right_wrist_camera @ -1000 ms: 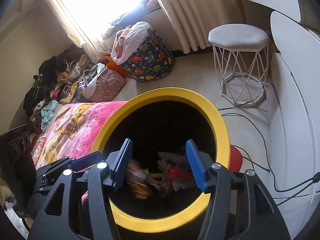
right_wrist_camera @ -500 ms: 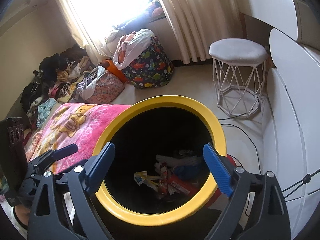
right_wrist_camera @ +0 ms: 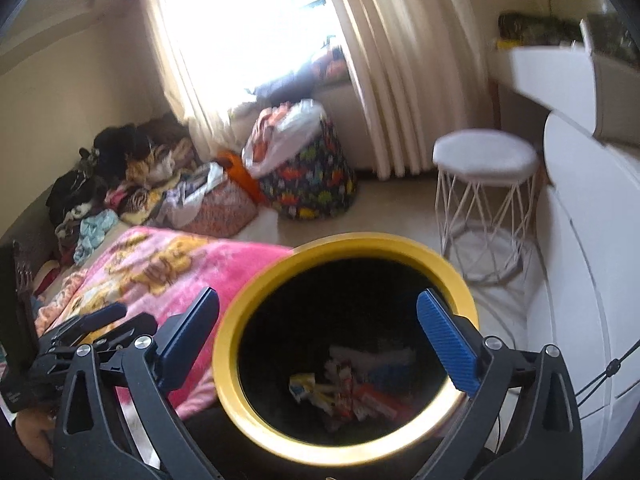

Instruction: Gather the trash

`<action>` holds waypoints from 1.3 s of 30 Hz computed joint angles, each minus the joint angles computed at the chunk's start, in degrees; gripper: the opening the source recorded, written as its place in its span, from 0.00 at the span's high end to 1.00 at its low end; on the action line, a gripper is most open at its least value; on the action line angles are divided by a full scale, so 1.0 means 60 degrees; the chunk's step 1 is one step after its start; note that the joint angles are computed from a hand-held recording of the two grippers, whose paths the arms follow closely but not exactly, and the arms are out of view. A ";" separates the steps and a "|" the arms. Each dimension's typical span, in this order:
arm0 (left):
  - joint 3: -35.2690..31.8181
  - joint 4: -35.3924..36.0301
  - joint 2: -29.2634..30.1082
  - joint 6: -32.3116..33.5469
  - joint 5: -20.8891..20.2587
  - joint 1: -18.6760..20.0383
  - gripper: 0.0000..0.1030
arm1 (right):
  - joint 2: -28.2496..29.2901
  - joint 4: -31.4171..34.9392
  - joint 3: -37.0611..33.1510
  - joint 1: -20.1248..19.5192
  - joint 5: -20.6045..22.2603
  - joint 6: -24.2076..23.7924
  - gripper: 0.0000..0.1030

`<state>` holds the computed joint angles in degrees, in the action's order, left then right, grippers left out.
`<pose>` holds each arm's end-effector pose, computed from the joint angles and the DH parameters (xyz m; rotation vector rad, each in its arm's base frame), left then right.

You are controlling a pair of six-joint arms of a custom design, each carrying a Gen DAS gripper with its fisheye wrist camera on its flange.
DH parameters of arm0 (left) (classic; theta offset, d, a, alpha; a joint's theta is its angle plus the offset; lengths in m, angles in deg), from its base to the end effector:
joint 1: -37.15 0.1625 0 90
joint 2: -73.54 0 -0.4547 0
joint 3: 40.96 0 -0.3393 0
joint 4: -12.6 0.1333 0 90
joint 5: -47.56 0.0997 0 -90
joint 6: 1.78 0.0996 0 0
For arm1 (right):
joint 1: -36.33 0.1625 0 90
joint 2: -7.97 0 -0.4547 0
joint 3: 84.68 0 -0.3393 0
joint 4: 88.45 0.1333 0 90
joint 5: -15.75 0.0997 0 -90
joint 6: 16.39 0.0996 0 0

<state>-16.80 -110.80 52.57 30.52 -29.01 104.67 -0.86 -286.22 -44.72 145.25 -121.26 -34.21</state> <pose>-0.1989 -0.8898 0.2728 1.1999 2.5077 -0.7192 0.3259 -0.7645 0.1382 -0.0210 -2.0119 1.5117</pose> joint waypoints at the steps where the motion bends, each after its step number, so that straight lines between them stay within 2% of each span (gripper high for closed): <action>1: 0.0371 -0.0383 -0.0180 0.0031 0.0027 0.0017 0.11 | 0.0290 -0.0322 -0.0439 0.0059 -0.0010 -0.0516 0.06; 5: 0.1806 -0.1999 -0.0884 0.0289 -0.0047 0.0081 0.11 | 0.1123 -0.1321 -0.1737 0.0230 0.0195 -0.2199 0.06; 8: 0.2412 -0.2760 -0.1199 0.0456 -0.0175 0.0111 0.11 | 0.1663 -0.1929 -0.2636 0.0321 0.0415 -0.3192 0.06; 16: 0.2846 -0.3486 -0.1436 0.0567 -0.0367 0.0148 0.11 | 0.2198 -0.2843 -0.3291 0.0375 0.0524 -0.4080 0.06; 25: 0.3265 -0.3720 -0.1645 0.0548 -0.0396 0.0145 0.11 | 0.2197 -0.3130 -0.3220 0.0361 0.0445 -0.4224 0.06; 39: 0.3199 -0.3690 -0.1625 0.0581 -0.0390 0.0129 0.11 | 0.2131 -0.3280 -0.2976 0.0358 0.0380 -0.4126 0.06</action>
<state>2.39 -132.94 42.82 34.00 -31.35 105.44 11.92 -305.89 -62.57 147.39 -118.98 -58.96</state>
